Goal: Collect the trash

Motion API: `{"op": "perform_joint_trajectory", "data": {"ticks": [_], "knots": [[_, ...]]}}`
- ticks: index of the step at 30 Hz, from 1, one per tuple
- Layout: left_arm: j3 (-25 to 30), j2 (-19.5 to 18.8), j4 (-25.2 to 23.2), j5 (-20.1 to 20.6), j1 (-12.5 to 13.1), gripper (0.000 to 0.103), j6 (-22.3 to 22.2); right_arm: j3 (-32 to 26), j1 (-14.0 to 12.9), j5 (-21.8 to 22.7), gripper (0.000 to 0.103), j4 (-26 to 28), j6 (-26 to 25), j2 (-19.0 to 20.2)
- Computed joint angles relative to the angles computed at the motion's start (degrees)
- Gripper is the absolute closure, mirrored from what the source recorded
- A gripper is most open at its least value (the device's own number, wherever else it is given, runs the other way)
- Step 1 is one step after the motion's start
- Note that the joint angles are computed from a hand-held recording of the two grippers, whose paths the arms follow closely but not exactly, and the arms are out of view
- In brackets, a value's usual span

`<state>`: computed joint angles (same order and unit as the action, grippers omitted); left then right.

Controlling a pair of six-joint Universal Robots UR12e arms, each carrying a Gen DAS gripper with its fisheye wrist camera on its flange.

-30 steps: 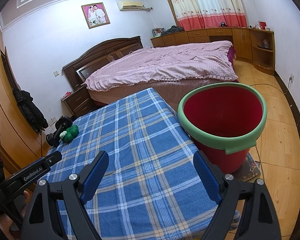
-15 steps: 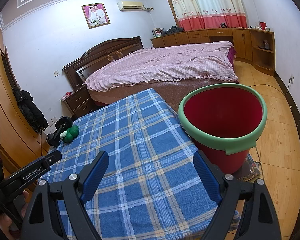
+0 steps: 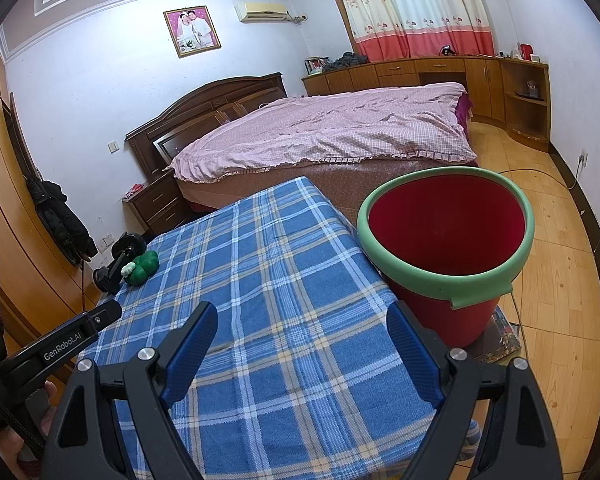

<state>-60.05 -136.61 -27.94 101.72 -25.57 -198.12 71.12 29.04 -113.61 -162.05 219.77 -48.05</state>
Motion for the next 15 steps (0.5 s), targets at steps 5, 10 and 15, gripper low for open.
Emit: {"op": "perform_joint_trajectory", "data": {"ticks": [5,10,15], "knots": [[0.26,-0.09,-0.11,0.03,-0.01,0.051,0.03,0.00,0.00,0.00,0.015,0.03,0.03,-0.01],[0.18,-0.06,-0.08,-0.02,0.01,0.051,-0.02,0.01,-0.01,0.01,0.015,0.05,0.01,-0.01],[0.23,-0.09,-0.13,-0.02,0.00,0.051,-0.05,0.01,0.00,-0.01,0.015,0.06,0.03,-0.01]]}}
